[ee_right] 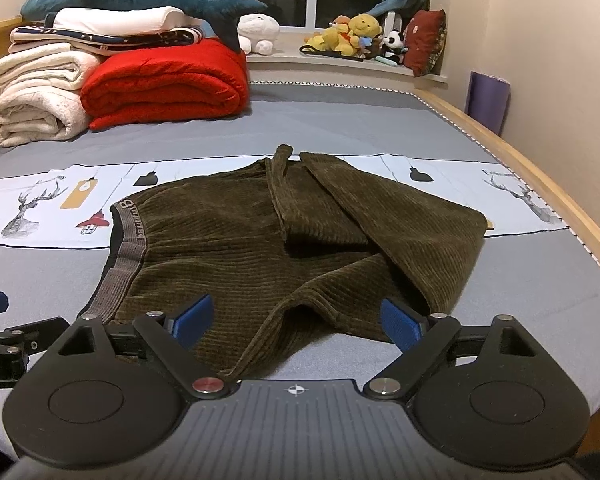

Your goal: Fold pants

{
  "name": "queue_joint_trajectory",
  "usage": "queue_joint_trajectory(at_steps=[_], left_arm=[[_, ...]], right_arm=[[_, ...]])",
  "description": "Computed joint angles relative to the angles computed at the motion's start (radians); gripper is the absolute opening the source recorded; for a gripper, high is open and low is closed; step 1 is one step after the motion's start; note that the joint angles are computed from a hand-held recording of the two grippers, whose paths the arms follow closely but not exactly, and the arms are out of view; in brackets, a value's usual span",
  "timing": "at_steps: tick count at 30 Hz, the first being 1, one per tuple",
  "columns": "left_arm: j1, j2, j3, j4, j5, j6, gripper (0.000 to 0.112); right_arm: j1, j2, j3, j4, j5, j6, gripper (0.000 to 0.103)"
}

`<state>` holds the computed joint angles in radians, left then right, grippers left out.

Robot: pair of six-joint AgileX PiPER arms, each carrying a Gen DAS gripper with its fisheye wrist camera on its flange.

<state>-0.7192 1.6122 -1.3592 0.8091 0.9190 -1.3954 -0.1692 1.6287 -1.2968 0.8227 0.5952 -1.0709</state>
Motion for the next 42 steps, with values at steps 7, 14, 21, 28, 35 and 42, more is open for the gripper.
queue_joint_trajectory(at_steps=[7,14,21,28,35,42], left_arm=[[0.193,-0.048,-0.121,-0.2,-0.053,0.555,0.006],[0.537,-0.053,-0.02,-0.469,-0.269,0.697,0.006],[0.749,0.108,-0.069,-1.09,-0.305,1.017,0.029],[0.79,0.341,-0.245,-1.289,-0.196,1.145,0.049],[0.756,0.494,-0.376,-1.214,-0.157,1.094,0.062],[0.681,0.467,-0.369,-1.015,-0.206,1.039,0.017]], right_arm=[[-0.017,-0.003,-0.004,0.08,0.019,-0.045,0.051],[-0.013,0.013,-0.02,0.071,0.029,-0.033,0.05],[-0.013,0.025,-0.032,0.038,0.047,-0.006,0.052],[-0.012,0.063,-0.081,0.02,0.058,0.014,0.053],[-0.002,0.099,-0.123,-0.022,0.067,0.059,0.053],[0.012,0.098,-0.118,-0.042,0.049,0.062,0.054]])
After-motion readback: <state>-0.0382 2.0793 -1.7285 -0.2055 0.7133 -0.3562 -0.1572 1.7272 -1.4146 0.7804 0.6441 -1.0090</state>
